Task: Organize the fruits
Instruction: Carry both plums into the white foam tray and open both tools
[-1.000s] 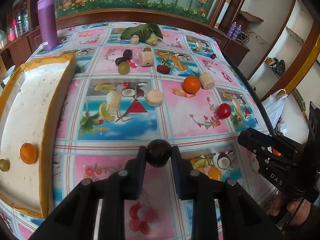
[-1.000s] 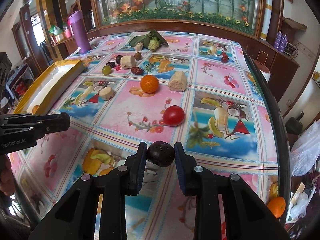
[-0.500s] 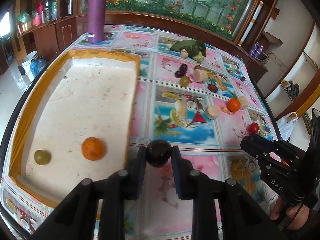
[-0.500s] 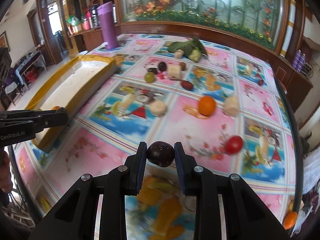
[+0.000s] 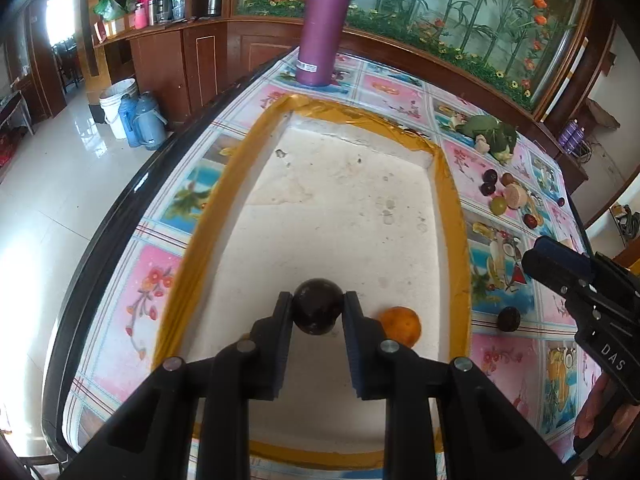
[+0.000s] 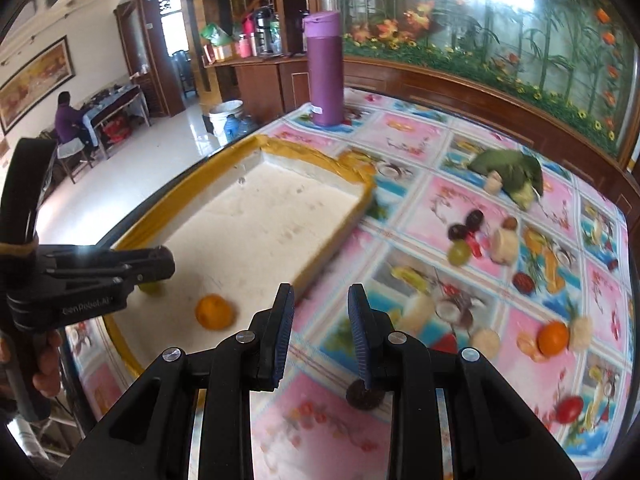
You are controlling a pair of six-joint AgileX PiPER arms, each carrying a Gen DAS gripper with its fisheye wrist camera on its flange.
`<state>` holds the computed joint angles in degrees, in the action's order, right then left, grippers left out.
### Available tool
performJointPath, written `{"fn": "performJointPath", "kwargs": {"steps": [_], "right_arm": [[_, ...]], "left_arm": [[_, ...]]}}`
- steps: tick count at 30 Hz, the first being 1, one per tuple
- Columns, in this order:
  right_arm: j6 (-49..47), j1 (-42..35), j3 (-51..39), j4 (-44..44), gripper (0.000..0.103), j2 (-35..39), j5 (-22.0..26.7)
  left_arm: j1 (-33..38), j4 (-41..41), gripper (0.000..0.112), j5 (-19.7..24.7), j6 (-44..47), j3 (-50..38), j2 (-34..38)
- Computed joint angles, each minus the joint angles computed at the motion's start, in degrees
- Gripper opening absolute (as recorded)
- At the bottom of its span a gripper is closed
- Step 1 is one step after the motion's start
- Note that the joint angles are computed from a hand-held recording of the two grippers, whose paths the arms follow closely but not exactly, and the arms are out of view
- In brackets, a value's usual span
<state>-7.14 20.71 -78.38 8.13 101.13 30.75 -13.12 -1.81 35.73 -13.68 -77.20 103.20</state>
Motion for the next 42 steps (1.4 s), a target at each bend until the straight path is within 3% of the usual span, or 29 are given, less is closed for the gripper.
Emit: {"fn": "performJointPath", "kwargs": {"steps": [3, 8, 13, 18, 22, 26, 36, 42], "right_arm": [[-0.27, -0.46, -1.26, 0.60, 0.027, 0.81, 0.78], [-3.38, -5.17, 5.26, 1.11, 0.028, -2.33, 0.93], [-12.23, -6.96, 11.40, 7.53, 0.031, -2.27, -0.95], [-17.46, -7.35, 10.98, 13.83, 0.032, 0.64, -1.27], [-15.12, -5.37, 9.76, 10.17, 0.031, 1.77, -1.28], [-16.56, -4.79, 9.82, 11.18, 0.023, 1.86, -2.08], [-15.11, -4.19, 9.84, 9.01, 0.023, -1.43, -2.15], [-14.16, -1.86, 4.04, 9.22, 0.023, -0.42, 0.04]], "left_arm": [[0.74, -1.87, 0.027, -0.34, 2.52, 1.07, -1.22], [0.33, -9.13, 0.027, -1.11, 9.52, 3.39, -3.61], [-1.60, -12.26, 0.027, -0.14, 11.44, 3.77, -4.22], [-3.91, -11.75, 0.027, 0.38, 10.56, 4.14, -4.99], [-4.66, -11.52, 0.027, 0.17, 9.85, 4.80, -5.75], [-4.85, -10.72, 0.027, -0.15, 8.62, 5.81, -6.44], [-2.73, -10.96, 0.027, -0.94, 7.87, 6.66, -6.23], [-1.03, -8.92, 0.027, -1.25, 6.63, 5.22, -5.19]]}}
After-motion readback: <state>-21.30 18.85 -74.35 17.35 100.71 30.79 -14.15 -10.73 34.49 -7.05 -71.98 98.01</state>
